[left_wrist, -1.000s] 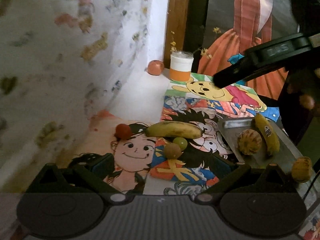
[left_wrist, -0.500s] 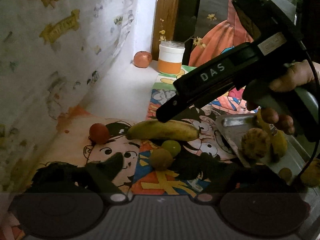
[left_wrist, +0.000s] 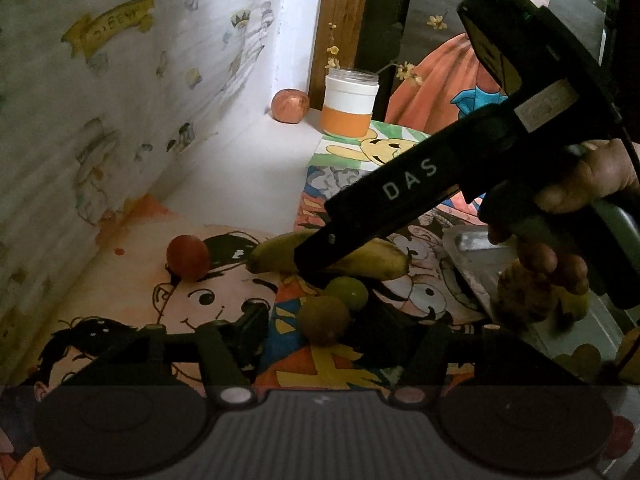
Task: Organize fruits
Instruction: 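Grasp the yellow banana with the right tool while the left tool grasps a second brown kiwi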
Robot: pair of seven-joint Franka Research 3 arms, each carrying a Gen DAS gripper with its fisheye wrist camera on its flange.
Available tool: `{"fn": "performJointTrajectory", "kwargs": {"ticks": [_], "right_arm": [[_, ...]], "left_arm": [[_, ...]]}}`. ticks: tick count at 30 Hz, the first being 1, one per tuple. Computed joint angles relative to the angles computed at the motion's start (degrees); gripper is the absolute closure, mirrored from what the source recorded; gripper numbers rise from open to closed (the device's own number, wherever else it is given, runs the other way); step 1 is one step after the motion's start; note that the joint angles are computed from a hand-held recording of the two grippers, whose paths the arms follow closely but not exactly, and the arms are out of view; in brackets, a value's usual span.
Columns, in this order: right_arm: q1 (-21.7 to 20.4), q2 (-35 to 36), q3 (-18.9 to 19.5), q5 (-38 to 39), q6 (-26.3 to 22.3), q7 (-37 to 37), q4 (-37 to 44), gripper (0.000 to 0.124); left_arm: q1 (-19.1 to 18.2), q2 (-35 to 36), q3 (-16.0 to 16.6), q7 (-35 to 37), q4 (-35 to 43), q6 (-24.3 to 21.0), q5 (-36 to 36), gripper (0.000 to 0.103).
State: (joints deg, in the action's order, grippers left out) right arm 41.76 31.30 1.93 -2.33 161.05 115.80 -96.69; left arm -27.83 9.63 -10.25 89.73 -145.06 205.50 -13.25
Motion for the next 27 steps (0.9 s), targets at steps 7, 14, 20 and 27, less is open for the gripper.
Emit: {"fn": "performJointTrajectory", "kwargs": {"ticks": [7,14,20,27], "right_arm": [[1.17,0.39,-1.76,-2.20,0.27,1.64,0.16,0.037],[0.08,0.45,-0.31,-1.75,2.20,-1.39,-0.31,0.050],[-2.91,-0.14,3.11,3.98,5.73,-4.92,-2.38,0.068],[-2.84,-0.28,3.31,7.71,6.87,-7.23,-2.90,0.072]], "left_arm": [[-1.41,0.05,0.75,2.05,0.35,-0.06,-3.26,0.048],[-1.98,-0.01,0.72,3.99,0.29,0.57,-6.11,0.057],[-0.17,-0.24,-0.45,1.91,-0.17,1.03,-4.17,0.072],[-1.40,-0.54,0.00,3.50,-0.31,0.65,-6.41,0.072]]}}
